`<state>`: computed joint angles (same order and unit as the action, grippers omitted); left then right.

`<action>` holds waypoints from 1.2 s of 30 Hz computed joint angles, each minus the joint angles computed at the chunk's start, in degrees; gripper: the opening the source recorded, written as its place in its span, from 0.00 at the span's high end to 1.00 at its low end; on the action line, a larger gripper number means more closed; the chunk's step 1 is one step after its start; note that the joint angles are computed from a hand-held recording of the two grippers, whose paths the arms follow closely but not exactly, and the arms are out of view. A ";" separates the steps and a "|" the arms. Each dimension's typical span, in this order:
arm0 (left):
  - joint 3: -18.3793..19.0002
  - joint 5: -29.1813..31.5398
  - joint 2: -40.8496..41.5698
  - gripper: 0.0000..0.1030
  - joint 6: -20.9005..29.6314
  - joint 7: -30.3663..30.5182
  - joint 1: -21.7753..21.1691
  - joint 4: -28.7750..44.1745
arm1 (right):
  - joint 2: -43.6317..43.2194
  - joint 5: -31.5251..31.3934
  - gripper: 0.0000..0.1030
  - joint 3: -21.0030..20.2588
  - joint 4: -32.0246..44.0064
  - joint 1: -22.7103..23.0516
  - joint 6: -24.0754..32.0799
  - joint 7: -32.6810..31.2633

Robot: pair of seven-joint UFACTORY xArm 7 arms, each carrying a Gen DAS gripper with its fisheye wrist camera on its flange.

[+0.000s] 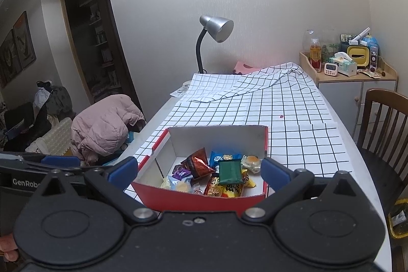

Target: Organize snacks

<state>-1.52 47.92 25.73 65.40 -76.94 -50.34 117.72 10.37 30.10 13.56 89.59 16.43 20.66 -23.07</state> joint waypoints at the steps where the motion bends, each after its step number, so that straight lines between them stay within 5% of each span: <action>1: 0.05 0.13 0.03 0.03 0.05 -0.12 -0.08 0.07 | 0.02 0.26 0.00 0.10 0.03 -0.07 -0.10 -0.21; 36: -1.21 1.93 -2.13 0.03 2.32 -3.73 0.25 -2.87 | -0.26 -0.80 0.00 -0.14 -0.29 0.65 0.50 1.78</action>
